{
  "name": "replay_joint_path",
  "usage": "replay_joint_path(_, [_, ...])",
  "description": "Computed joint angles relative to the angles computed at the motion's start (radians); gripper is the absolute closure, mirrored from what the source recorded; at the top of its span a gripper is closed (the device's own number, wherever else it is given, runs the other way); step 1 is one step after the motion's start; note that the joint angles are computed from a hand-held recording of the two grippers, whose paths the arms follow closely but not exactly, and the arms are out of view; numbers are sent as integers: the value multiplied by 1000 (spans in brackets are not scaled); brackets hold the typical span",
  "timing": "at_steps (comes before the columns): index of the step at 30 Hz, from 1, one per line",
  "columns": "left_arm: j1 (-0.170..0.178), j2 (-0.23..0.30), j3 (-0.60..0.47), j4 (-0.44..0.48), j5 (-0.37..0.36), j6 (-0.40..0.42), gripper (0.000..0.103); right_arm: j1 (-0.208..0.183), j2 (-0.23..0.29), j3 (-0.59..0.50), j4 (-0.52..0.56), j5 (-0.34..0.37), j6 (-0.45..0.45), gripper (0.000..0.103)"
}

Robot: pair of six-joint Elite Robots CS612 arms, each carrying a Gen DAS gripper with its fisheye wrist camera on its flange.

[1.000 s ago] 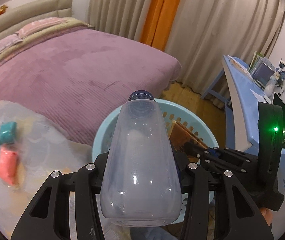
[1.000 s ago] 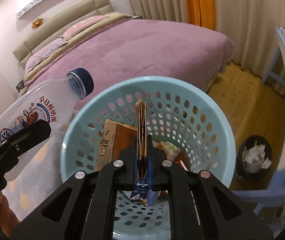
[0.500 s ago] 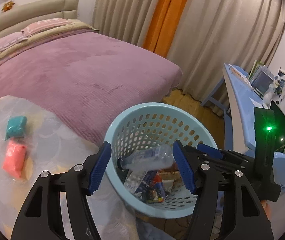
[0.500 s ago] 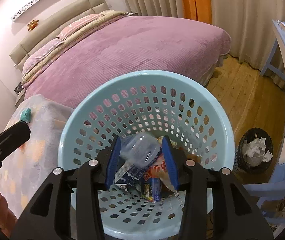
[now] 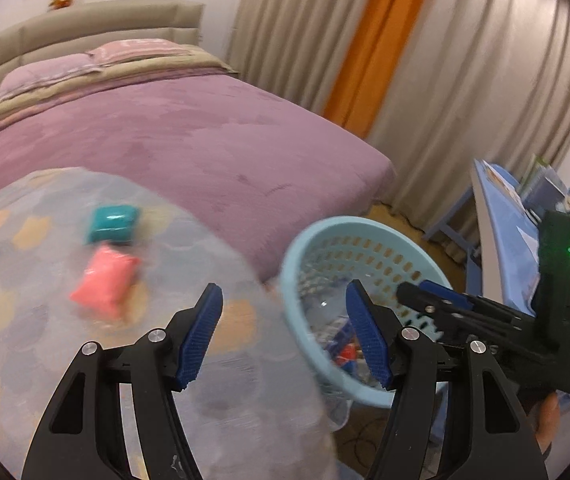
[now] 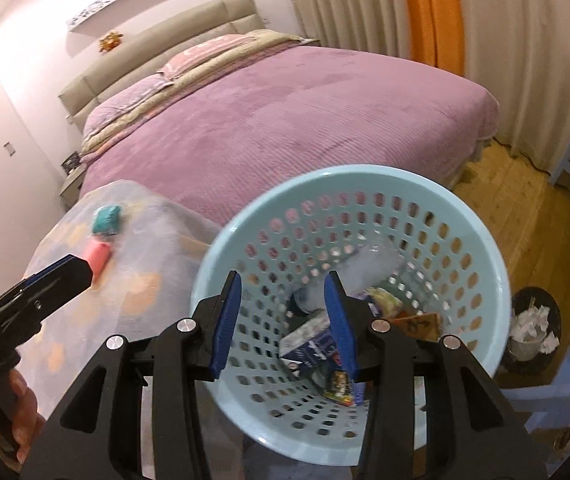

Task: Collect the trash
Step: 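Move both tools back over the table toward the pink and teal bags, then grasp the pink bag with the left tool while the right tool grasps the teal bag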

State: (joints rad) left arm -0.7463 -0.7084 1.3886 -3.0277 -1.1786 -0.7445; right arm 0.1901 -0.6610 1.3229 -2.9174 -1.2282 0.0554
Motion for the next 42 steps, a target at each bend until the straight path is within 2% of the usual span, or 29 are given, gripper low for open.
replay_joint_path(3, [5,-23,44,-10,38,-33,31,12,-2,-3,-6,19,-21,63])
replay_joint_path(10, [31,-61,126,0,86,-105,28,51,12,-47,16,34,-91,56])
replay_joint_path(13, [49,-59,128,36,79,-104,27,66,19,-72,27,25,-111,56])
replay_joint_path(16, [70,-44,110,60,39,-99,27,82,33,-113,44,22,-135,56])
replay_joint_path(22, [76,-19,68,146,55,-75,27,106,72,-197,90,24,-148,55])
replay_joint_path(25, [77,-11,54,184,62,-74,33,116,97,-249,127,37,-145,55])
replay_joint_path(27, [81,-8,50,191,48,-69,48,125,115,-284,151,41,-146,55])
replay_joint_path(28, [81,-8,51,194,49,-71,50,129,122,-297,160,41,-147,55])
replay_joint_path(31, [80,-19,76,165,48,-80,52,143,147,-346,200,45,-154,55])
replay_joint_path(34, [75,-49,129,141,70,-126,52,154,171,-384,224,44,-153,52])
replay_joint_path(37, [71,-78,178,163,131,-197,52,168,203,-436,262,43,-145,41])
replay_joint_path(42, [69,-103,229,195,201,-298,52,190,256,-531,349,32,-141,37])
